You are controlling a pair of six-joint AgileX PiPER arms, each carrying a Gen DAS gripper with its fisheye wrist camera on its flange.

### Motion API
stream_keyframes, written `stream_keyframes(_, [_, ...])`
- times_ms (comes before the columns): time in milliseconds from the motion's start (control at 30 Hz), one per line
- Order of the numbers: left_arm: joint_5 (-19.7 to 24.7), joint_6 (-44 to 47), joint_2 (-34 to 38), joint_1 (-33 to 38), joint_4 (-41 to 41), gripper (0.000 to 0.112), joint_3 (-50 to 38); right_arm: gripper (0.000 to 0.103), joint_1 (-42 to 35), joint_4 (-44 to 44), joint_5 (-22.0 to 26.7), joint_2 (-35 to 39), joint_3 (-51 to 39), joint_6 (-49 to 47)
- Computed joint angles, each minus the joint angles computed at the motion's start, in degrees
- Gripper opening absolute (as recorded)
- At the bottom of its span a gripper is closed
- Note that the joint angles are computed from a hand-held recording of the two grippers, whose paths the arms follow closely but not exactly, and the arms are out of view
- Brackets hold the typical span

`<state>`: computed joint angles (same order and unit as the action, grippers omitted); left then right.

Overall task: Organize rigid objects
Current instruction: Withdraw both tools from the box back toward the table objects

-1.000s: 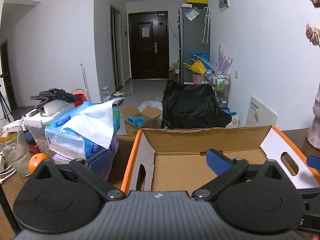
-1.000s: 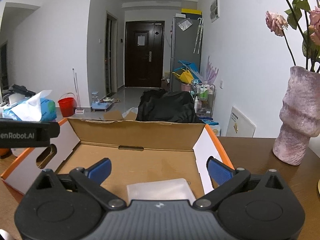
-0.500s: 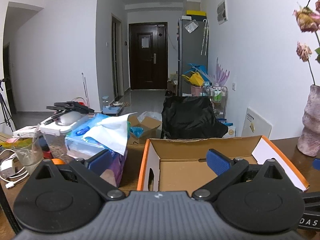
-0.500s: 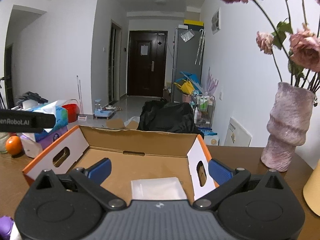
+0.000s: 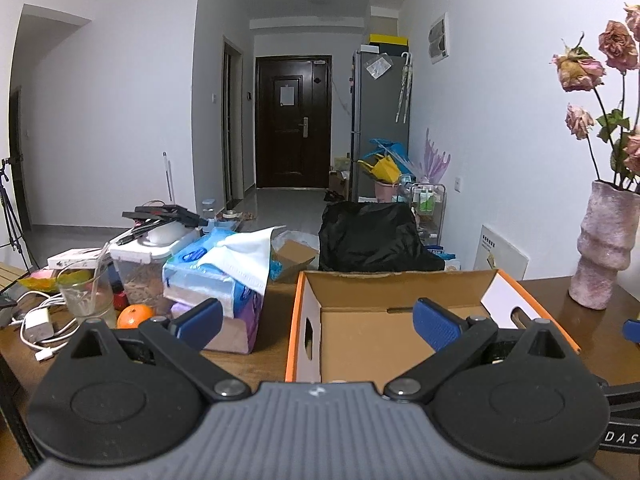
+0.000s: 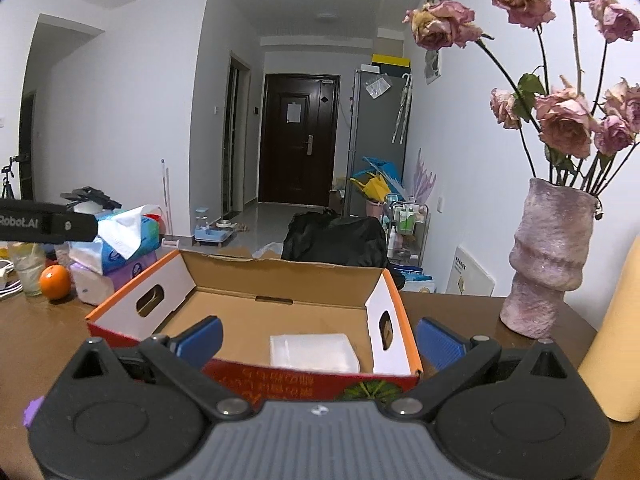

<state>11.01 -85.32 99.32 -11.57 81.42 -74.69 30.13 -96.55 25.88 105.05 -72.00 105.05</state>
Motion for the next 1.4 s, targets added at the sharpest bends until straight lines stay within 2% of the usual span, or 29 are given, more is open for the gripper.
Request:
stream_keyframes(333, [0.7,-7.3,-7.9,-0.3,6.6,0.103,10.8,0.103,4.0,-2.6,2.9,-7.1,9.7,3.6])
stream_keyframes(767, [1.6,-9.8,-18.5,-1.8,8.3,0.103,22.1,0.103,10.6,-1.7,7.7,-16.3,21.1,6.8])
stream_keyframes(1100, [2.2,-7.4,-27.3,-2.7,4.8,0.103,31.7,0.103,16.1,0.9,12.3,-23.2,28.9,8.5])
stream_keyframes(1400, [3.5,-3.3,-34.5,-3.6,-0.4,0.103,39.4,0.103,23.2,5.6,18.5,-27.9,34.9,8.0])
